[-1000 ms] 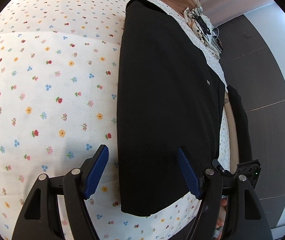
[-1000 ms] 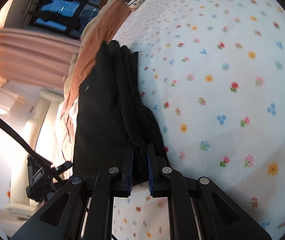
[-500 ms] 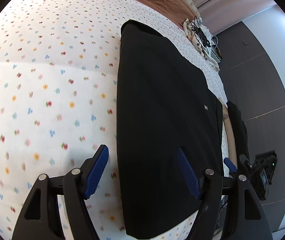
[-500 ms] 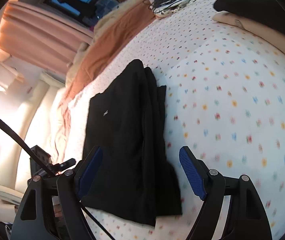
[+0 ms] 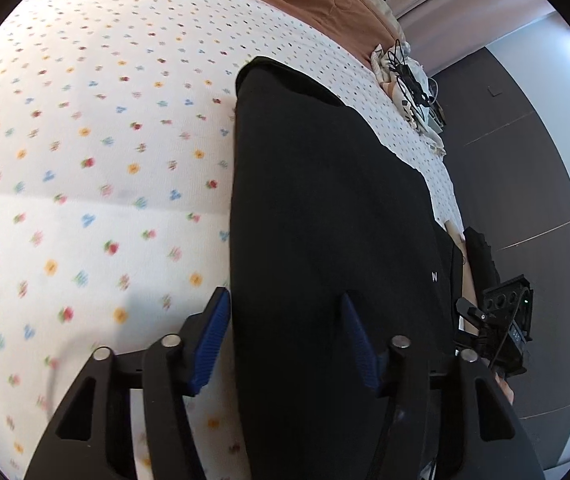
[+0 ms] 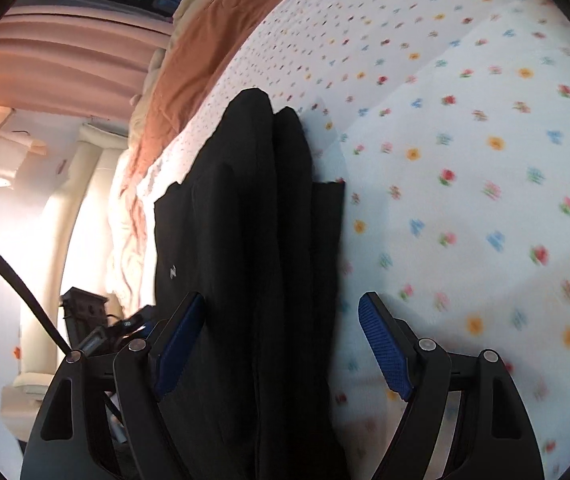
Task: Fold large clothes
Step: 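Close both tools on the folded shirt and lift it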
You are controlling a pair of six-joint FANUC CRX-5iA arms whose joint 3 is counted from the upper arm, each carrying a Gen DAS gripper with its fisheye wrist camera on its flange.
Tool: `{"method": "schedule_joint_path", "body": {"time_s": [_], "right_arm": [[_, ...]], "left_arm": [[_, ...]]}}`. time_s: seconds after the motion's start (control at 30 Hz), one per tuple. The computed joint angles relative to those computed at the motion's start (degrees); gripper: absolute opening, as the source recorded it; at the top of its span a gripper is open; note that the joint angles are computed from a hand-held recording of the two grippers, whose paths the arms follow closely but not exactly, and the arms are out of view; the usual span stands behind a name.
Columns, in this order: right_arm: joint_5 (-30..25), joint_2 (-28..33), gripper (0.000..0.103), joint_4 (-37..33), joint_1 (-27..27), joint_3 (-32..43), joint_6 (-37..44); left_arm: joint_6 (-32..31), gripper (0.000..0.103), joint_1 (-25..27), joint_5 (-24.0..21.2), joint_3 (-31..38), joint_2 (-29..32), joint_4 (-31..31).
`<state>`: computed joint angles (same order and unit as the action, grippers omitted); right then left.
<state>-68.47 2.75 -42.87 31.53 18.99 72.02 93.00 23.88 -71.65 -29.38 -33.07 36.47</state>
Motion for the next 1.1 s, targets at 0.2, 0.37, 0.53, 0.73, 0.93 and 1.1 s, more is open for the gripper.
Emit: {"method": "schedule_joint_path", "body": {"time_s": [0.2, 0.37, 0.53, 0.73, 0.93, 1.1], "right_arm": [[-2.63, 6.59, 0.078, -6.23, -1.83, 6.32, 3.03], [-4.43, 11.12, 0.078, -6.19, -0.85, 11.21, 3.23], [-3.41, 10.78, 0.041, -3.95, -0.29, 10.64, 1.41], [-0.02, 7.76, 0.018, -5.16, -0.24, 7.25, 2.73], [2.35, 4.20, 0.015, -4.25, 0.87, 5.24, 4.51], [4.91, 0.66, 0.015, -2.50, 2.89, 3.15, 4.61]], "left_arm": [[1.01, 0.057, -3.30, 2.28, 3.13, 3.93, -2.18], [0.70, 0.057, -6.08, 2.01, 6.80, 5.92, -3.82], [5.07, 0.057, -5.40, 1.43, 6.89, 6.81, -6.79], [5.49, 0.057, -3.82, 3.62, 1.41, 5.82, 0.15], [4.98, 0.050, -5.43, 4.24, 2.86, 4.26, 0.59], [3.57, 0.045, -3.75, 2.89, 3.61, 1.10, 2.71]]}}
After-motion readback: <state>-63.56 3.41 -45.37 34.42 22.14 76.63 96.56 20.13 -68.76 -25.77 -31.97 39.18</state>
